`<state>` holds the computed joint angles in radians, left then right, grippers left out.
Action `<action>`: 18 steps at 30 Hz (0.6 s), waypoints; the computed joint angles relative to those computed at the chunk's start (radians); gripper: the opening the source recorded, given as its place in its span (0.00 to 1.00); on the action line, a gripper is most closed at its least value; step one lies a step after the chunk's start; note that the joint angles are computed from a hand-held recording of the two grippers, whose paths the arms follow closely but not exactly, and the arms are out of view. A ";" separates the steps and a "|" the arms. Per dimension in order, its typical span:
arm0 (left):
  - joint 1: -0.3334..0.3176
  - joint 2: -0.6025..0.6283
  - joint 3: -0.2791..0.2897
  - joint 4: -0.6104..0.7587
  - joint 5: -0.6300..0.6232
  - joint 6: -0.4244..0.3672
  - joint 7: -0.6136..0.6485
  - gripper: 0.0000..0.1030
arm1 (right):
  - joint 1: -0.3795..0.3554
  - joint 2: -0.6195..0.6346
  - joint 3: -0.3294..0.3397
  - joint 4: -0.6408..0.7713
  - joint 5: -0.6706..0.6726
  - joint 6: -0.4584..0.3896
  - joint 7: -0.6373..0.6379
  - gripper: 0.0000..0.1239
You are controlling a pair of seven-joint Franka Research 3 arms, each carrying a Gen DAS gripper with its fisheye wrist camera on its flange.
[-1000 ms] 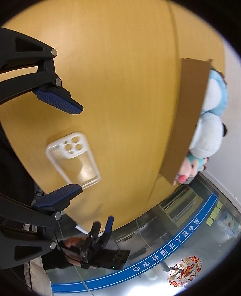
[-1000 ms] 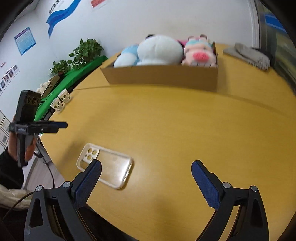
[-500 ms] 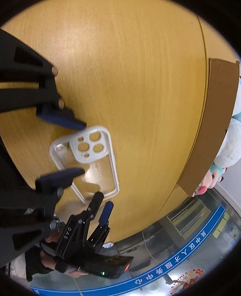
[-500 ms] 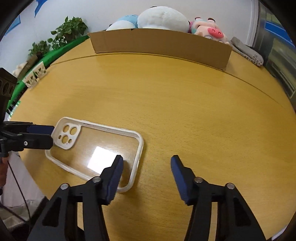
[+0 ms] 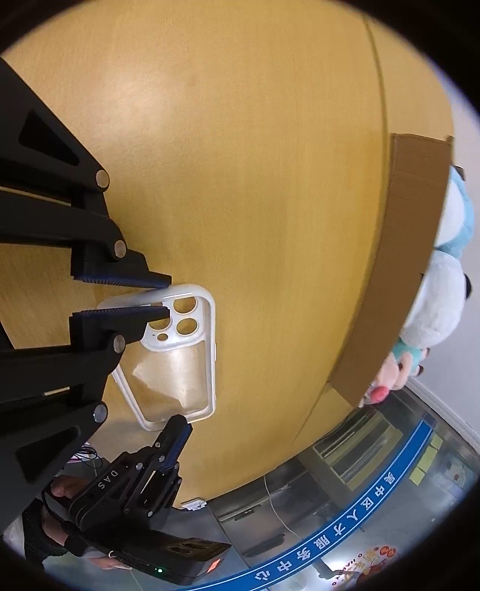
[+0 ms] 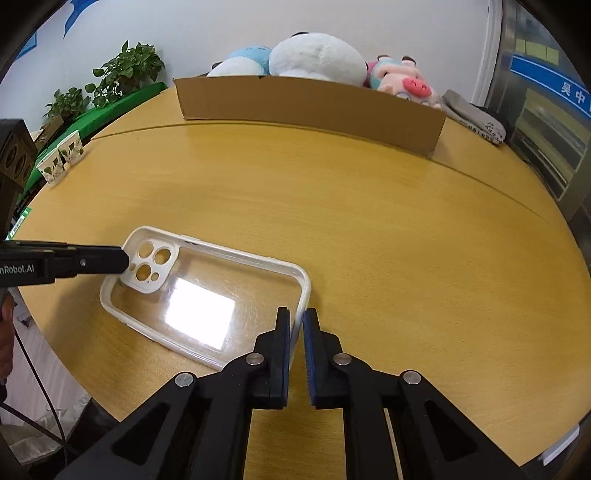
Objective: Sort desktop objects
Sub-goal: 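Lift the phone case with both grippers and drop it onto the pink bear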
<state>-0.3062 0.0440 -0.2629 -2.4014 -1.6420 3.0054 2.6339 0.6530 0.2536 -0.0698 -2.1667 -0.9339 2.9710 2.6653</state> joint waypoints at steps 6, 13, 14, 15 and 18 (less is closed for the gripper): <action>0.020 -0.051 0.017 0.046 0.070 -0.011 -0.005 0.09 | 0.011 -0.021 -0.058 0.076 -0.155 0.044 0.157 0.06; 0.069 0.020 0.040 0.259 0.393 -0.002 -0.179 0.09 | -0.064 0.063 -0.008 0.330 -0.139 -0.001 0.059 0.06; 0.084 0.041 0.040 0.301 0.441 -0.007 -0.202 0.09 | -0.074 0.092 -0.004 0.384 -0.095 -0.008 0.005 0.06; 0.100 0.068 0.041 0.353 0.496 -0.018 -0.233 0.09 | -0.082 0.123 -0.001 0.439 -0.054 -0.016 -0.048 0.07; 0.123 0.182 0.067 0.541 0.714 -0.067 -0.382 0.09 | -0.139 0.257 0.050 0.668 0.123 -0.069 -0.261 0.07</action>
